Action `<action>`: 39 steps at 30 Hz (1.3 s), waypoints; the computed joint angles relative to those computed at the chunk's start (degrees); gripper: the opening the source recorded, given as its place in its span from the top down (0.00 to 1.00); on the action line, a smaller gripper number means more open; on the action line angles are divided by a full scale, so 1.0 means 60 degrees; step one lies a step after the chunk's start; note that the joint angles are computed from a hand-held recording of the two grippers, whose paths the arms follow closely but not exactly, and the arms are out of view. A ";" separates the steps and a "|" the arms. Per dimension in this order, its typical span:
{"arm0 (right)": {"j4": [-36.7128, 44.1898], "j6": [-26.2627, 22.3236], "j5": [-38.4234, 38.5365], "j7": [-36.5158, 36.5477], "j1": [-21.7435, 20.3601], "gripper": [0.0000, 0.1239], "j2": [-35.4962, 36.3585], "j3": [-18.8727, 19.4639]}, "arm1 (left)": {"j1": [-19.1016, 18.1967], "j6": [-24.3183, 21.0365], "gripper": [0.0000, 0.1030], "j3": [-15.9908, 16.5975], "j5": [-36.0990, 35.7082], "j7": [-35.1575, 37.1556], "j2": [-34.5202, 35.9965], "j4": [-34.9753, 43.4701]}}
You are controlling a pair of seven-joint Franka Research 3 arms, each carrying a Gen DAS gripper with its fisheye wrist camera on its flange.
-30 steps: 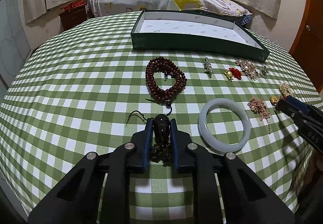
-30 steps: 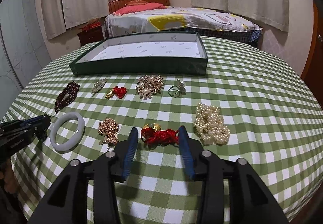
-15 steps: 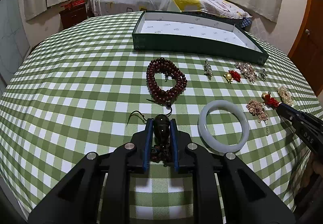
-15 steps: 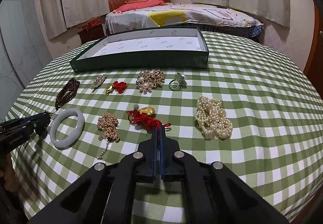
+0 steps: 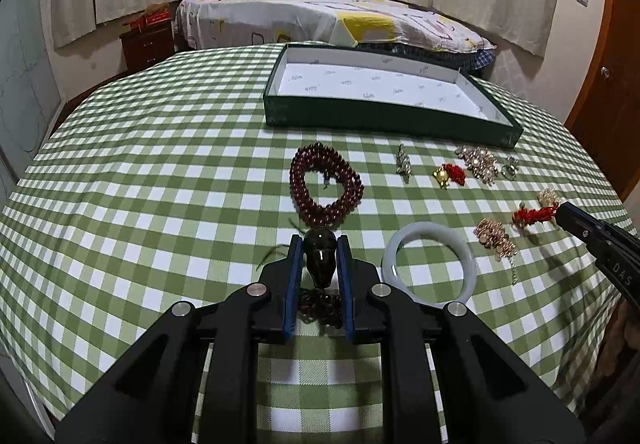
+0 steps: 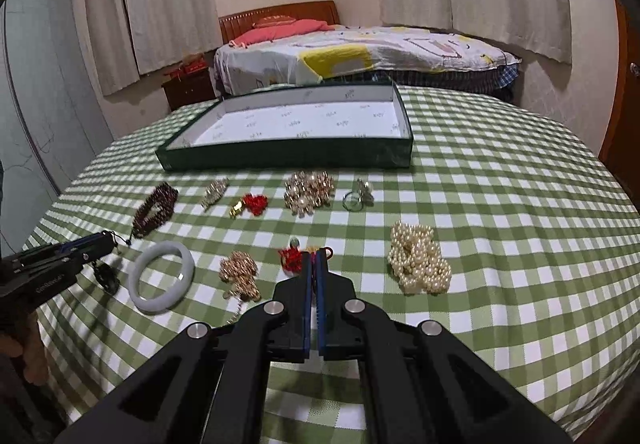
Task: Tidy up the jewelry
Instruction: 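Carry both held pieces into the green box and open both grippers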
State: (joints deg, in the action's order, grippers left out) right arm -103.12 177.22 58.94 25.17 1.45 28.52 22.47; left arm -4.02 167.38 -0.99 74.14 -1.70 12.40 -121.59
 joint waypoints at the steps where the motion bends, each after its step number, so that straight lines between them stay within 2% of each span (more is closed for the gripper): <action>1: 0.0008 0.0033 0.0116 -0.0136 -0.0111 0.98 -0.0023 0.0140 | 0.0003 0.0032 0.83 0.0028 0.0089 -0.0072 -0.0038 -0.0027; 5: 0.0069 0.0041 0.0607 -0.0607 -0.0342 0.98 -0.0119 0.0433 | 0.0025 0.0018 0.83 0.0024 0.0330 -0.0274 -0.0144 0.0034; 9: 0.0150 0.0009 0.1175 -0.1103 -0.0339 0.98 -0.0212 0.0446 | 0.0082 0.0028 0.83 -0.0021 0.0472 -0.0377 -0.0204 0.0140; 16: 0.0300 -0.0171 0.2197 -0.1866 0.0003 0.98 -0.0408 0.0039 | 0.0150 0.0038 0.83 -0.0076 0.0515 -0.0370 -0.0233 0.0259; 23: 0.0848 -0.0371 0.2585 -0.1962 0.0559 0.98 -0.0339 -0.0615 | 0.0190 0.0022 0.83 -0.0071 0.0389 -0.0136 -0.0136 0.0637; 28: 0.1843 -0.0420 0.2030 -0.1362 0.0824 0.98 0.0216 -0.0883 | 0.0194 0.0222 0.83 0.0028 -0.0087 0.0450 0.0231 0.1336; 34: 0.3593 -0.0353 0.0292 0.0149 0.1172 0.98 0.1391 -0.1131 | 0.0022 0.0397 0.83 0.0334 -0.0580 0.1141 0.1225 0.2917; 38: 0.5023 -0.0605 -0.1145 0.1750 0.1740 0.98 0.2371 -0.1877 | 0.0166 0.0373 0.83 0.0264 -0.2069 0.2716 0.2289 0.4331; 39: 0.5621 -0.0856 -0.1611 0.2433 0.1993 0.98 0.2773 -0.2294 | 0.0241 0.0289 0.83 0.0187 -0.2500 0.3168 0.2584 0.4702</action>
State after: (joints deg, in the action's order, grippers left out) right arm -69.39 172.08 49.27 39.77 13.40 45.15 8.71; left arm -2.58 169.11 0.13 59.14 17.31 27.91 -93.37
